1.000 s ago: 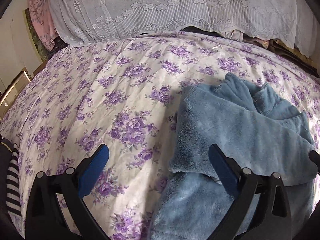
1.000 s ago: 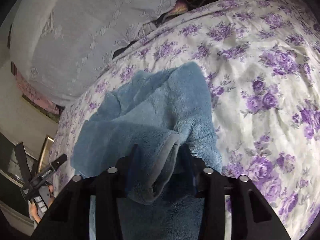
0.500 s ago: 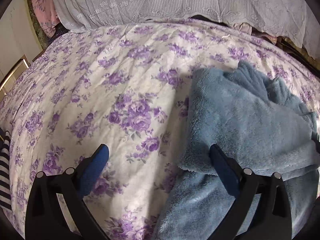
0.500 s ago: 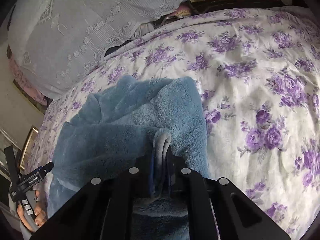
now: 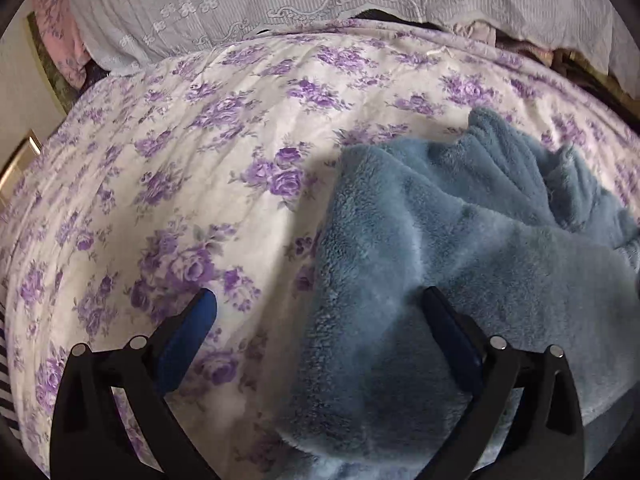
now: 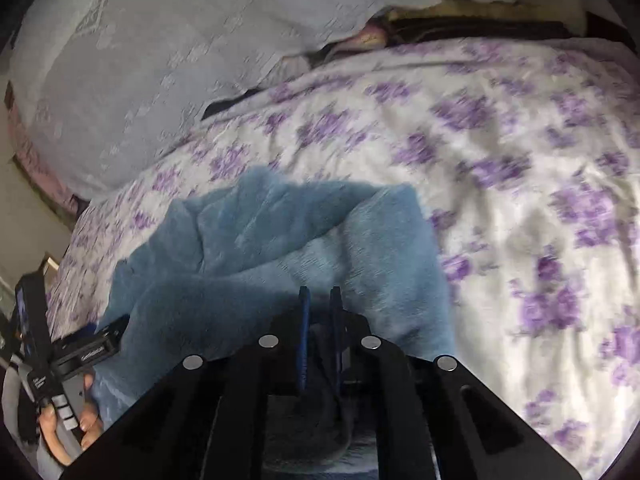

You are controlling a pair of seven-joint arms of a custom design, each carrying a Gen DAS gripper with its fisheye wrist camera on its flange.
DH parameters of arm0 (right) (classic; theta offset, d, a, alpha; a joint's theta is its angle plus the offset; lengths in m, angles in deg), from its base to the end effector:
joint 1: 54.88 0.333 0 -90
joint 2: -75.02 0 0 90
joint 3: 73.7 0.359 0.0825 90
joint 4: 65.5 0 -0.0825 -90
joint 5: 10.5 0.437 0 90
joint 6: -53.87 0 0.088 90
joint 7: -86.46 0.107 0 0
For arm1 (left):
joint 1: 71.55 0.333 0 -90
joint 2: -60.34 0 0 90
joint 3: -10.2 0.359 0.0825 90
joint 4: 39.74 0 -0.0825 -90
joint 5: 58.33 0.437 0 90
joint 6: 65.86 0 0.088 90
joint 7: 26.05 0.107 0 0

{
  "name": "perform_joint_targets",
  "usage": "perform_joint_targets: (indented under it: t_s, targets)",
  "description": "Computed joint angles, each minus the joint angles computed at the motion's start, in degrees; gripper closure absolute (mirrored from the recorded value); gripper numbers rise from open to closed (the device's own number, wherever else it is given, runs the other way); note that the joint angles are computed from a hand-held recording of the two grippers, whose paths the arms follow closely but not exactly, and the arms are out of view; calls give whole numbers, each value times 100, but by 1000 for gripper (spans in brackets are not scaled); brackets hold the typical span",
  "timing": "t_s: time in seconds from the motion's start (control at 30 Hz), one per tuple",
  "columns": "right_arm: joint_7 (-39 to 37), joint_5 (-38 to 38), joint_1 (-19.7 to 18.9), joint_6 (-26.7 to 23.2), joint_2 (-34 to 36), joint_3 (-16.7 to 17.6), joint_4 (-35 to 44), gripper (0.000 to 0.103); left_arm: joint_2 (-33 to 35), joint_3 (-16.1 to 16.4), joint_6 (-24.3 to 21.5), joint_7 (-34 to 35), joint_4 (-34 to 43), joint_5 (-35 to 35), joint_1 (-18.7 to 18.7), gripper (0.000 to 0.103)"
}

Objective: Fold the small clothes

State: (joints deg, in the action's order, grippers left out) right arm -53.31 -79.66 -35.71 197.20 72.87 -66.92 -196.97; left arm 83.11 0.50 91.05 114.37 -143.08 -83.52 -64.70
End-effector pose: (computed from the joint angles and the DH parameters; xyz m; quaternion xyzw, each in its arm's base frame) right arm 0.5078 0.2543 0.3957 -0.3061 0.8611 -0.2756 0.2982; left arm 0.7448 -0.0068 0.3940 -0.4697 0.8283 -0.2469 0.1798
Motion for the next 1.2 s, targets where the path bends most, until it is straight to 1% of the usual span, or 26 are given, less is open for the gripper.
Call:
perform_joint_targets:
  t_s: [0.03, 0.07, 0.13, 0.2, 0.23, 0.27, 0.3, 0.33, 0.37, 0.4, 0.43, 0.47, 0.5, 0.53, 0.57, 0.6, 0.67, 0.7, 0.77, 0.8, 0.83, 0.93, 1.07, 1.1, 1.17, 1.2]
  targets:
    - [145, -33, -7, -447, -180, 175, -67, 84, -37, -164, -43, 181, 9, -324, 200, 4]
    - [440, -253, 100, -574, -339, 150, -159, 84, -98, -296, 33, 373, -40, -652, 351, 4]
    - [1031, -950, 24, -124, -493, 150, -262, 84, -211, -513, -40, 805, -82, -1255, 590, 5]
    - [852, -1081, -11, 225, -276, 130, -51, 83, -331, -593, -360, 1268, -117, -1640, 676, 5]
    - [647, -1041, -32, 450, -59, 86, 107, 82, -376, -563, -348, 1434, -192, -1659, 603, 5]
    - [331, -859, -64, 746, 180, 11, 252, 79, -394, -463, -157, 1481, -309, -1508, 430, 5]
    - [-297, -274, -97, 986, 444, -65, 368, 70, -358, -253, 143, 1300, -422, -1101, 136, 5]
    - [-554, -92, -107, 1160, 616, -130, 403, 70, -272, -14, 431, 934, -523, -482, -155, 4]
    - [-408, -221, -11, 1016, 587, -153, 393, 72, -226, 84, 400, 730, -524, -265, -246, 4]
    - [-557, 52, 73, 728, 463, -118, 368, 74, -286, 13, 344, 743, -528, -441, -137, 4]
    - [-665, 163, 208, 232, 324, -26, 388, 69, -398, -120, 285, 868, -567, -662, 34, 4]
    - [-656, -38, 332, -180, 222, 73, 422, 68, -531, -309, 180, 1188, -624, -1049, 269, 5]
    - [-783, -131, 414, -404, 168, 147, 469, 62, -665, -445, 60, 1554, -694, -1455, 449, 5]
    - [-1016, -31, 460, -475, 168, 184, 524, 57, -795, -466, 17, 1831, -799, -1704, 497, 5]
    - [-1196, 117, 480, -399, 205, 188, 554, 56, -873, -408, 74, 1948, -911, -1735, 438, 5]
    - [-1309, 267, 468, -196, 322, 158, 588, 54, -904, -296, 207, 1930, -1040, -1574, 298, 5]
    - [-1910, 915, 371, 84, 725, 127, 711, 52, -779, -29, 604, 1628, -1243, -943, -51, 4]
    - [-1773, 744, 504, -9, 739, 39, 716, 52, -757, -59, 640, 1646, -1271, -1004, -22, 4]
    - [-1582, 755, 617, -175, 507, 46, 639, 53, -947, -191, 487, 1881, -1323, -1405, 204, 5]
    - [-1197, 452, 684, -206, 368, 82, 549, 53, -1092, -321, 326, 2347, -1406, -1904, 413, 5]
    - [-957, 268, 733, -239, 257, 141, 467, 50, -1232, -337, 169, 2755, -1525, -2306, 521, 5]
    - [-561, 210, 846, -269, 75, 324, 219, 49, -1570, -101, -16, 3291, -1974, -2546, 507, 5]
    - [-280, 427, 1002, -45, 99, 507, -37, 46, -1907, 276, -159, 3978, -2503, -2707, 418, 4]
    - [-332, 483, 1065, -136, 171, 553, -25, 45, -1957, 370, -193, 4105, -2593, -2717, 398, 4]
    - [-548, 609, 1253, -641, 248, 661, 98, 45, -2047, 541, -367, 4234, -2685, -2779, 402, 4]
    - [-510, 645, 1318, -688, 217, 675, 87, 41, -2093, 630, -540, 4263, -2703, -2786, 430, 4]
